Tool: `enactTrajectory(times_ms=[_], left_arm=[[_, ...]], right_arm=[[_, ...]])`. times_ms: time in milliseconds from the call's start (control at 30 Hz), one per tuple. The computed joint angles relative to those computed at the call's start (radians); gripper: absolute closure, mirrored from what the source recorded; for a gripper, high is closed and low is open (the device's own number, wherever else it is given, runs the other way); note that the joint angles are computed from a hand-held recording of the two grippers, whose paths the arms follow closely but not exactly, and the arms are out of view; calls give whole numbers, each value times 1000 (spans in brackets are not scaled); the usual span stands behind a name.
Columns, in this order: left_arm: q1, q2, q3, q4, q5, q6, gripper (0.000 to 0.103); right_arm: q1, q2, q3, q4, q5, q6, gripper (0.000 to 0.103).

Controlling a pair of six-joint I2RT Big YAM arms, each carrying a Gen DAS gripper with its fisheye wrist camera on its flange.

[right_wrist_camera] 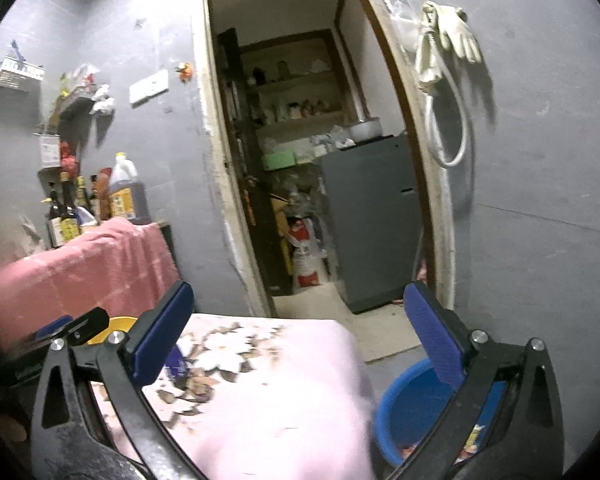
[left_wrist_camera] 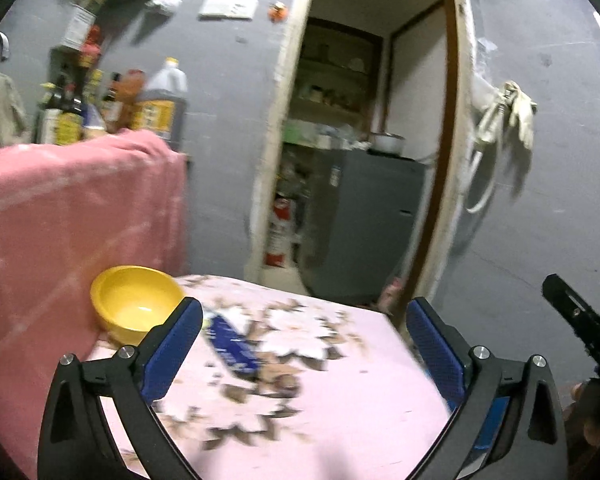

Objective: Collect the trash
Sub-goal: 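Return both tools over the table toward the remaining trash, then grasp the tan cork piece with the left tool while the right tool grasps the purple husk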

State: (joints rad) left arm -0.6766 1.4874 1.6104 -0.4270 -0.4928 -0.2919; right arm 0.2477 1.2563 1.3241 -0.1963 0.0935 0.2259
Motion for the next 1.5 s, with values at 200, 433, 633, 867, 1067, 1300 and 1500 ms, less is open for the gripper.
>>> enactTrajectory(times_ms=[200, 433, 633, 867, 1067, 1300, 1500], left_arm=[[23, -96, -131, 44, -99, 3, 3], [42, -150, -235, 87, -159, -27, 3], [53, -146, -265, 97, -172, -36, 3], [80, -108, -263, 113, -153, -44, 3], [101, -67, -234, 90, -127, -32, 3], [120, 8, -148, -44, -67, -3, 3], [148, 64, -86, -135, 52, -6, 17]], right_arm=[[73, 9, -23, 73, 9, -3, 0], [133, 37, -36, 129, 1, -47, 0], [147, 94, -6, 100, -36, -77, 0], [146, 173, 46, 70, -64, -145, 0], [140, 245, 105, 25, -88, -186, 0], [128, 333, 208, -113, -113, -185, 0], [109, 405, 303, -254, -162, -180, 2]])
